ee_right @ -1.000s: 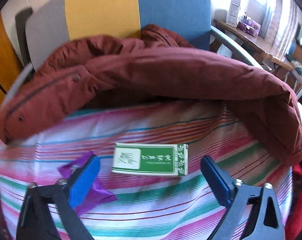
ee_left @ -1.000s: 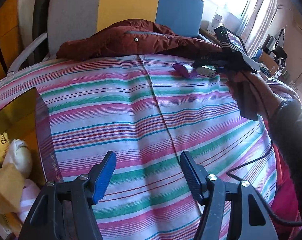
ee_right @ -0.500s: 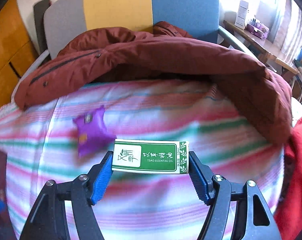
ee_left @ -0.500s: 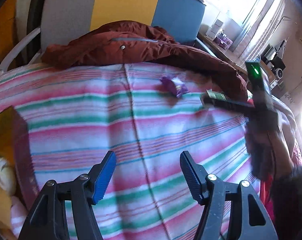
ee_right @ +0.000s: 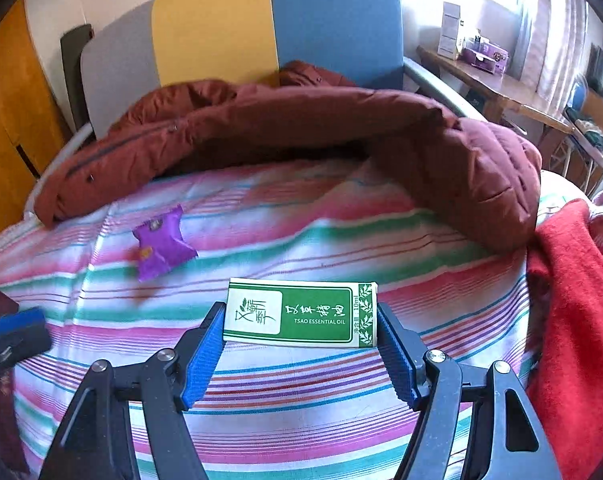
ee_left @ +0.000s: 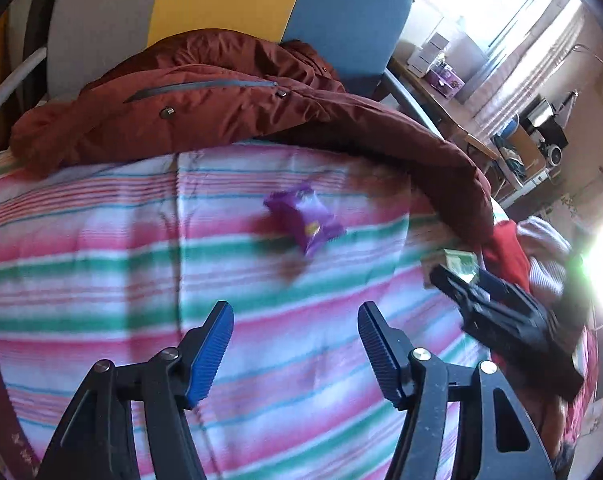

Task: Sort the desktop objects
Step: 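Grasp the green TSAO oil box with the right gripper while the left grasps the purple packet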

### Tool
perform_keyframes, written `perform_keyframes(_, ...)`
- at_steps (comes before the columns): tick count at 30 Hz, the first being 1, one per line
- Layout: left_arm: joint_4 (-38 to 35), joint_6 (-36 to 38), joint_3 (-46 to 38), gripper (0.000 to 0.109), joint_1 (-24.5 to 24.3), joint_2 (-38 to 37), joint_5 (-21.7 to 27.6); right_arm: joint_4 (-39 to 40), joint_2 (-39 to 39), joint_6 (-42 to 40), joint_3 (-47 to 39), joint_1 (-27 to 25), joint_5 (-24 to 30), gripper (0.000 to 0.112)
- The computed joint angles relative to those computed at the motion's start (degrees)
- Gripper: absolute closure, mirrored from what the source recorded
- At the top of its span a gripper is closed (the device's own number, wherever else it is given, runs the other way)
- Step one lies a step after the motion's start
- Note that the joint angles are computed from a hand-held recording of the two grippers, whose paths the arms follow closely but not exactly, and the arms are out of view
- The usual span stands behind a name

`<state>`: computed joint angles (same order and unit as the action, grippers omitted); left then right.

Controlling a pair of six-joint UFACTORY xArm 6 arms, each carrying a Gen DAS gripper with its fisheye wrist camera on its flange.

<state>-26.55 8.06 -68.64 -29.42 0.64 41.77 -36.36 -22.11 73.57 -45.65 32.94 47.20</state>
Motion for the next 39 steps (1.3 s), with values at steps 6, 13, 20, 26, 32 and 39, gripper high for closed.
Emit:
perform_keyframes(6, -0.51, -5.86, -11.19, 0.049, -0.55, 10.23, 4.72, -1.65, -3.19, 1.16, 1.11, -0.65, -0.68, 0.04)
perform_keyframes(13, 1.04, -13.9, -19.55, 0.05, -1.4, 18.1, 5.27, -2.75, -4.88, 1.98, 1.58, -1.06, -1.3, 0.039)
perform_keyframes(20, 5.34, -18.33, -24.29, 0.05, -2.68, 22.94, 5.76, -4.32, -5.0, 2.37, 0.86, -0.29, 0.27, 0.039)
perform_keyframes(26, 15.16, -18.83, -25.52, 0.068, -4.1, 24.37, 3.29, -3.43, -4.9, 1.74, 1.25, -0.86, -0.39, 0.039)
perform_keyframes(32, 17.66, -12.7, -13.61, 0.069, -4.76, 17.0, -4.19, -2.01, -3.57, -0.27, 1.27, -0.88, -1.92, 0.039)
perform_keyframes(39, 17.0, -9.4, 6.4, 0.069, -4.62, 2.26, -11.66, 2.44, -0.54, -5.53, 0.55, -0.25, -4.47, 0.039)
